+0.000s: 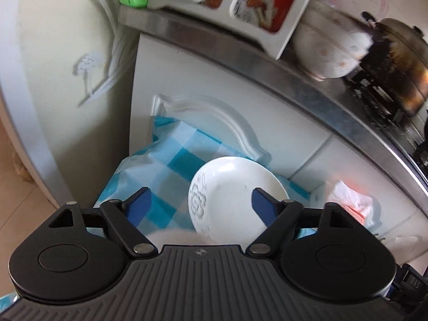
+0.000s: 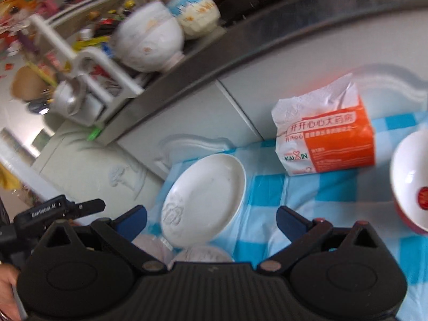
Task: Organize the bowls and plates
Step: 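Close both grippers on the rim of the small white floral plate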
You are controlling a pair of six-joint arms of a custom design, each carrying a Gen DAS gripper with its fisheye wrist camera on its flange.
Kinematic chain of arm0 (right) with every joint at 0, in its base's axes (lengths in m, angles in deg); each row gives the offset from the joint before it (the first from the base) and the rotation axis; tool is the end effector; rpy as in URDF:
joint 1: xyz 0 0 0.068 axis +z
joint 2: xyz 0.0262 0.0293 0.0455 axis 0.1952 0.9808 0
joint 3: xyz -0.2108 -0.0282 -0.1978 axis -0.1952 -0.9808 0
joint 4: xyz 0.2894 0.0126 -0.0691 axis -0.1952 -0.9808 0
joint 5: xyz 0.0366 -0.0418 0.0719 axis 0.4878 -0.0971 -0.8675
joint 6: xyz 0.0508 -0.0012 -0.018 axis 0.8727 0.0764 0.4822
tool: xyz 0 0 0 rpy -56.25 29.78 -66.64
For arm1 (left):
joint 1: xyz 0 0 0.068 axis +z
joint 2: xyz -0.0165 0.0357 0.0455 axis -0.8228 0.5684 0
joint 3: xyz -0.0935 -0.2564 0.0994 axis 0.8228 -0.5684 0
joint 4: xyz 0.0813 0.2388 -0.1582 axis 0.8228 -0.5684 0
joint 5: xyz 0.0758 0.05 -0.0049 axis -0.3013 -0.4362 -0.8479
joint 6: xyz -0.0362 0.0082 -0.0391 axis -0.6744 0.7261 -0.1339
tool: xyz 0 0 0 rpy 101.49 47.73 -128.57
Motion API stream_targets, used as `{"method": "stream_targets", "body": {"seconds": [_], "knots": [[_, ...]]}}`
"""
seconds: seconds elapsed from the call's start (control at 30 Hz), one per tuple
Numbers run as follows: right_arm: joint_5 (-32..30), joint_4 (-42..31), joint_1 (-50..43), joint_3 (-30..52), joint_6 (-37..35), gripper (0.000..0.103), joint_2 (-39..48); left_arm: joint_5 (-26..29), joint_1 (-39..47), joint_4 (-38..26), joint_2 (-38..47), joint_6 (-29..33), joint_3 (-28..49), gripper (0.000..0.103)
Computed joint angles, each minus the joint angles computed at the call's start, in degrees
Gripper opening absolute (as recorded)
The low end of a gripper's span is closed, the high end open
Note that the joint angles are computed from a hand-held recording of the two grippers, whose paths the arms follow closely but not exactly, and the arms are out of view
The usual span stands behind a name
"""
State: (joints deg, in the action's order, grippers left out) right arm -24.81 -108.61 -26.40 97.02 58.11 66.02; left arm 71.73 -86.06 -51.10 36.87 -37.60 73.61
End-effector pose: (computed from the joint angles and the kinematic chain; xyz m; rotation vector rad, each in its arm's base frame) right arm 0.0948 -0.0448 0.2274 0.6319 2.1515 0.5649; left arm 0.2015 -0.1171 0.2906 0.0456 2.4156 -0.4001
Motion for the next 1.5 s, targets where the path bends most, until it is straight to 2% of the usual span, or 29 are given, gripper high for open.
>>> {"method": "stream_targets", "body": {"seconds": [0.03, 0.13, 0.3, 0.4, 0.5, 0.63, 0.73, 0.8, 0.97, 1.07, 1.2, 1.37, 1.5], "knots": [[1.29, 3.52, 2.39, -1.1, 2.3, 0.102, 1.27, 1.23, 1.09, 1.17, 2.04, 0.56, 0.25, 0.092], [6.57, 12.22, 8.48, -3.15, 6.91, 0.102, 5.9, 4.37, 3.71, 4.85, 7.59, 1.24, 0.67, 0.091], [6.41, 21.86, 10.05, -4.7, 9.76, 0.097, 14.06, 5.76, 5.72, 8.15, 15.56, 4.92, 2.55, 0.091], [5.68, 25.65, 10.43, -5.25, 10.1, 0.094, 16.97, 8.6, 7.23, 8.21, 19.3, 5.7, 3.53, 0.09], [5.52, 28.51, 11.44, -5.07, 11.19, 0.092, 20.67, 9.94, 7.77, 9.04, 22.75, 5.88, 4.8, 0.085], [4.49, 33.23, 12.32, -5.4, 13.28, 0.087, 24.61, 12.58, 8.29, 7.68, 26.23, 5.34, 7.13, 0.069], [5.52, 34.87, 13.74, -4.61, 12.79, 0.08, 27.75, 12.48, 8.14, 7.49, 28.99, 5.35, 8.82, 0.058], [5.02, 36.18, 13.96, -4.21, 12.69, 0.076, 30.41, 12.52, 8.14, 7.03, 30.47, 5.52, 9.87, 0.054], [2.53, 38.27, 12.73, -4.43, 12.52, 0.075, 33.55, 16.43, 9.0, 5.71, 34.89, 5.67, 12.7, 0.047], [0.44, 39.25, 11.22, -4.97, 12.74, 0.075, 34.35, 16.95, 9.13, 5.71, 35.59, 5.26, 12.98, 0.043], [-1.92, 39.55, 10.61, -4.35, 10.97, 0.075, 37.71, 16.68, 8.77, 5.42, 35.91, 6.28, 13.37, 0.043], [3.69, 38.35, 14.4, -3.76, 10.36, 0.075, 35.61, 16.47, 7.67, 5.32, 35.69, 6.92, 13.36, 0.043], [4.9, 37.52, 14.92, -3.09, 9.9, 0.075, 33.84, 17.11, 7.68, 6.21, 34.58, 7.0, 13.0, 0.043]]}}
